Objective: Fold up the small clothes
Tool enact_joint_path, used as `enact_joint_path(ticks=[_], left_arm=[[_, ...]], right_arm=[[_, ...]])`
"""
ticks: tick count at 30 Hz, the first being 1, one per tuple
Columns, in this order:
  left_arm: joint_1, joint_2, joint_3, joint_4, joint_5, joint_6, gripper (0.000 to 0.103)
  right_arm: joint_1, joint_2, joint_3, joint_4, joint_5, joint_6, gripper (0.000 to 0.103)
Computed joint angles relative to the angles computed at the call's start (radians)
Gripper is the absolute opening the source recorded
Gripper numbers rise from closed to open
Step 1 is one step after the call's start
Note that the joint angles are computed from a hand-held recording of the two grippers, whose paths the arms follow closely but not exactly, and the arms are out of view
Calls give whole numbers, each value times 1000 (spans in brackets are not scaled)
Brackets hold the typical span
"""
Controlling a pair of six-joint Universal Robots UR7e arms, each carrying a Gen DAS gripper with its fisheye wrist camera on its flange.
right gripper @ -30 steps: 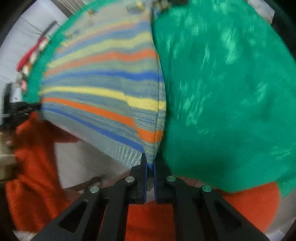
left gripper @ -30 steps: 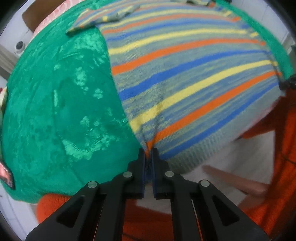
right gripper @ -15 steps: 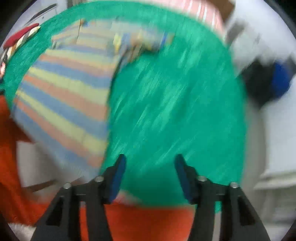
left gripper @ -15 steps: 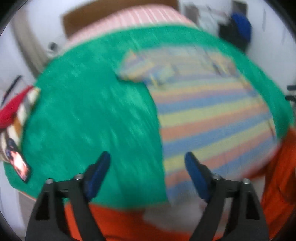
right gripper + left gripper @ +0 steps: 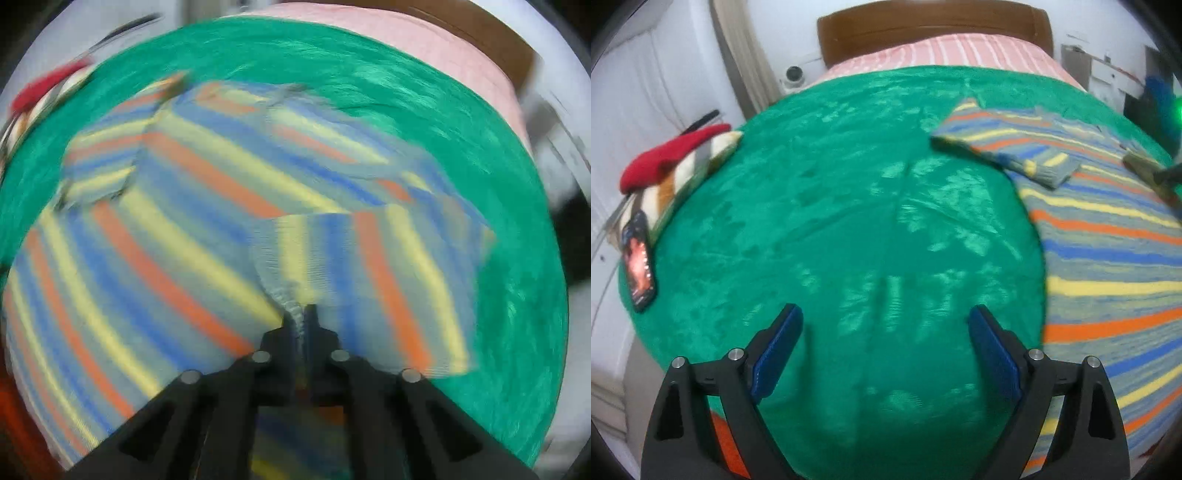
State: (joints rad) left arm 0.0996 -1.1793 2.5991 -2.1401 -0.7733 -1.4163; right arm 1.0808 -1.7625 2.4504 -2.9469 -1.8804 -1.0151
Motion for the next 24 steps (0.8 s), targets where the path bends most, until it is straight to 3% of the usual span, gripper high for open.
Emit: enact_joint_path(ticks=[3,7,12,18,21,22,24], left_arm=[[72,4,10,-128,29,20,93],[145,43,3,-225,26,49,93],[117,79,-10,-169,34,-1,93],[110,101,-19,-140,39,-16,94],[106,112,-26,-125,44,-23,94],[105,112,-25,-123,44,-25,94],[104,108,-22,-128,43,-23,94]], right_arm=[[-101,-135,-69,44,96,24,3],[-259,-209,-228,50,137,58,3],[-388,-185,-325,40,154,73,3],[-511,-126,-343,-58,153,70,2],[-562,-105,-353,29,173,108,3],[-580,-109,-356,88,194,123,5],[-614,-134,-333,132,243,125,29]])
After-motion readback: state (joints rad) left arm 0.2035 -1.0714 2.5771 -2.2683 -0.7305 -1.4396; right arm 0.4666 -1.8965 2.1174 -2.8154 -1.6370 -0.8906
